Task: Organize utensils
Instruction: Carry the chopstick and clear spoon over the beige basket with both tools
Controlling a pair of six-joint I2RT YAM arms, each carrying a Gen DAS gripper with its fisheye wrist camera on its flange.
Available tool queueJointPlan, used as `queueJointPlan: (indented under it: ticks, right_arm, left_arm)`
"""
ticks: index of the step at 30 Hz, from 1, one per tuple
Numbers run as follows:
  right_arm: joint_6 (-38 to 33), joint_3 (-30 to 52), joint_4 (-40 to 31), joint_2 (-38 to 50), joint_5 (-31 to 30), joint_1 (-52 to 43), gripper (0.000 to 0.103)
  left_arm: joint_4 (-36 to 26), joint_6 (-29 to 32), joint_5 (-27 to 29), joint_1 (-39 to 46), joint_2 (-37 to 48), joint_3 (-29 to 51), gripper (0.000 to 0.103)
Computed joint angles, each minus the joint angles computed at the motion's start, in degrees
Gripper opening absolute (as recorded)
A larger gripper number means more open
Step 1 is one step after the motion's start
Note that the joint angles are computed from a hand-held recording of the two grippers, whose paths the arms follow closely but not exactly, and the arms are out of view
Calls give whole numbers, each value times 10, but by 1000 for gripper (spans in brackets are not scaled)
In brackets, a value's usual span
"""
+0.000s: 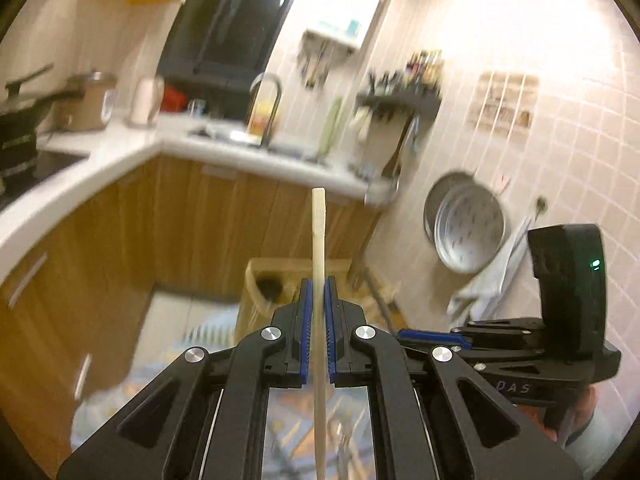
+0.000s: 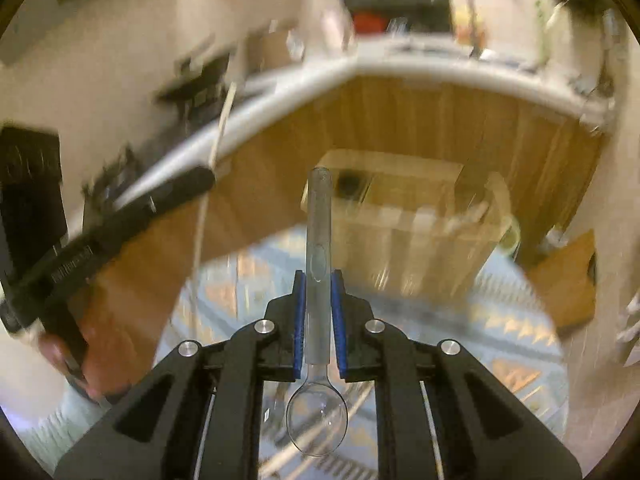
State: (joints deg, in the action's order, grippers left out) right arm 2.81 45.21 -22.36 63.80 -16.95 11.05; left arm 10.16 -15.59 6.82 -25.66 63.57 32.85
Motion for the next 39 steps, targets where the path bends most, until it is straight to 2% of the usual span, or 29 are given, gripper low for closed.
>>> queueJointPlan:
  ticks: [2, 4, 5, 7, 11, 13, 15, 20, 31, 36, 39]
  right_arm:
    - [20, 1, 41, -12, 26, -4, 10]
    - [40, -5, 112, -6, 91, 8, 10]
    - [43, -9, 134, -7, 105, 7, 10]
    - [62, -9, 189, 10, 111, -4, 10]
    - [86, -13, 322, 80, 173, 8, 10]
    - [89, -17, 380, 113, 203, 16, 10]
    - [95, -3, 402, 153, 188, 6, 10]
    - [112, 36, 427, 243, 184, -1, 10]
    - [143, 38, 525, 350, 226, 12, 10]
    - [135, 11, 578, 365, 236, 17, 10]
    - [138, -30, 612, 349, 215, 15, 11]
  left_arm:
    - [48, 6, -49, -29, 27, 15, 4]
    - [114, 25, -93, -55, 54, 19, 4]
    - [169, 44, -114, -67, 75, 18, 4]
    - [233, 68, -170, -88, 125, 35, 4]
    - [312, 47, -230, -90, 231, 95, 4]
    - [328, 39, -246, -88, 271, 121, 4]
    - [347, 42, -276, -87, 310, 146, 4]
    - [356, 39, -287, -69, 369, 181, 4]
    - [390, 33, -292, -45, 438, 173, 4]
    - [402, 41, -278, -42, 442, 149, 4]
    - [418, 36, -268, -40, 431, 117, 4]
